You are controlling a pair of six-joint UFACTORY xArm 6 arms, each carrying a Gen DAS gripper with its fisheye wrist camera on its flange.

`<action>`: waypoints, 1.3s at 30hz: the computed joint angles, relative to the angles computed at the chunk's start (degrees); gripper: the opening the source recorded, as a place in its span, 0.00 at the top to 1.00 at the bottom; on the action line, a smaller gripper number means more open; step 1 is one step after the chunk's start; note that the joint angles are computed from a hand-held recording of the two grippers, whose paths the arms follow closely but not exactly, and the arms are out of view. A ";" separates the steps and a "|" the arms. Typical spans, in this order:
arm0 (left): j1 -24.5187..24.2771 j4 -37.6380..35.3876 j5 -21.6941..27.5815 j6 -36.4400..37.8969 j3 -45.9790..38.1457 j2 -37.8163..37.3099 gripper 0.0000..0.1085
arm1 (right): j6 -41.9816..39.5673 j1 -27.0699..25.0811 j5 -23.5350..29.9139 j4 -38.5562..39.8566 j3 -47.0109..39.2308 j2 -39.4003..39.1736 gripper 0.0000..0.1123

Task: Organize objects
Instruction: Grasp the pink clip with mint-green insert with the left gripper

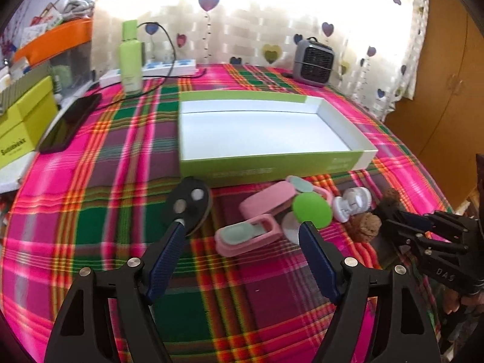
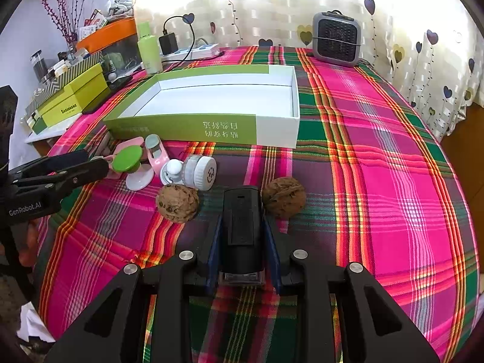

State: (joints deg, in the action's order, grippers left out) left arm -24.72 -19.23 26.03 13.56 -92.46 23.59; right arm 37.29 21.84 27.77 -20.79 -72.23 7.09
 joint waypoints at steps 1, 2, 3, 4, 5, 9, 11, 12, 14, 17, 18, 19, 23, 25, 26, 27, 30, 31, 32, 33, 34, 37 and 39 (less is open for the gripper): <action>-0.10 -2.34 0.13 2.15 -0.13 0.04 0.29 | -0.02 -0.01 0.02 0.00 -0.04 0.03 0.75; -0.20 -4.75 0.45 4.42 -0.30 0.06 0.29 | -0.09 -0.04 -0.03 0.10 -0.04 0.05 0.75; -0.30 -5.90 0.82 5.42 -0.27 -0.01 0.29 | -0.09 -0.02 -0.08 0.11 -0.01 0.04 0.75; -0.37 -7.20 1.15 6.50 -0.02 -0.25 0.29 | -0.09 -0.02 -0.08 0.11 -0.01 0.04 0.75; -0.42 -8.90 1.84 7.89 0.10 -0.45 0.29 | -0.14 -0.04 -0.13 0.18 -0.02 0.07 0.74; -0.89 -12.69 3.80 11.30 1.40 -1.74 0.29 | -0.40 -0.11 -0.26 0.59 -0.03 0.10 0.74; -1.24 -13.41 4.06 11.93 2.22 -2.51 0.29 | -0.42 -0.12 -0.27 0.60 -0.01 0.08 0.74; -1.38 -14.20 4.44 12.48 2.59 -2.94 0.29 | -0.42 -0.12 -0.27 0.60 -0.01 0.08 0.74; -1.53 -15.80 5.17 13.84 3.24 -3.72 0.29 | -0.42 -0.12 -0.27 0.60 -0.01 0.08 0.74; -1.87 -13.93 3.77 13.13 4.68 -4.71 0.30 | -0.48 -0.10 -0.44 0.96 -0.02 0.11 0.74; -1.79 -12.04 3.48 11.42 4.62 -4.57 0.31 | -0.45 -0.09 -0.46 1.00 -0.01 0.11 0.74; -1.64 -10.05 3.35 9.41 4.37 -4.29 0.35 | -0.44 -0.08 -0.49 1.02 -0.02 0.12 0.74; -1.11 -4.87 3.52 4.65 2.84 -2.81 0.45 | -0.46 -0.09 -0.49 1.04 -0.03 0.13 0.74; -1.16 -3.59 3.76 4.43 2.11 -2.12 0.46 | -0.40 -0.05 -0.42 0.96 -0.10 0.17 0.74; -1.20 -2.78 3.89 4.00 1.63 -1.67 0.47 | -0.45 -0.10 -0.45 0.98 -0.04 0.13 0.74; -1.25 -1.77 3.91 3.29 1.18 -1.20 0.47 | -0.42 -0.08 -0.42 0.95 -0.08 0.16 0.74; -1.10 -0.08 4.70 1.57 -0.47 0.04 0.51 | -0.51 -0.11 -0.49 1.07 -0.04 0.13 0.74; -1.05 -0.22 4.83 1.74 -0.78 0.22 0.52 | -0.51 -0.11 -0.49 1.07 -0.04 0.13 0.74; -1.03 0.58 4.91 1.17 -1.13 0.48 0.52 | -0.51 -0.11 -0.49 1.07 -0.04 0.13 0.74; -1.04 1.66 5.08 0.57 -1.53 0.80 0.53 | -0.51 -0.11 -0.49 1.07 -0.04 0.13 0.74; -1.04 2.14 5.13 0.30 -1.83 1.01 0.54 | -0.44 -0.08 -0.40 0.94 -0.09 0.15 0.74; -1.08 3.31 5.10 -0.62 -2.42 1.45 0.59 | -0.56 -0.13 -0.53 1.15 0.02 0.09 0.74; -1.08 3.83 4.99 -1.21 -2.72 1.72 0.62 | -0.55 -0.14 -0.48 1.08 0.01 0.08 0.74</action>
State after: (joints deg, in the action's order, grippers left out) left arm -25.80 -15.40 31.01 12.34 -95.19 25.30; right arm 36.75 21.70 27.29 -19.71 -72.21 7.17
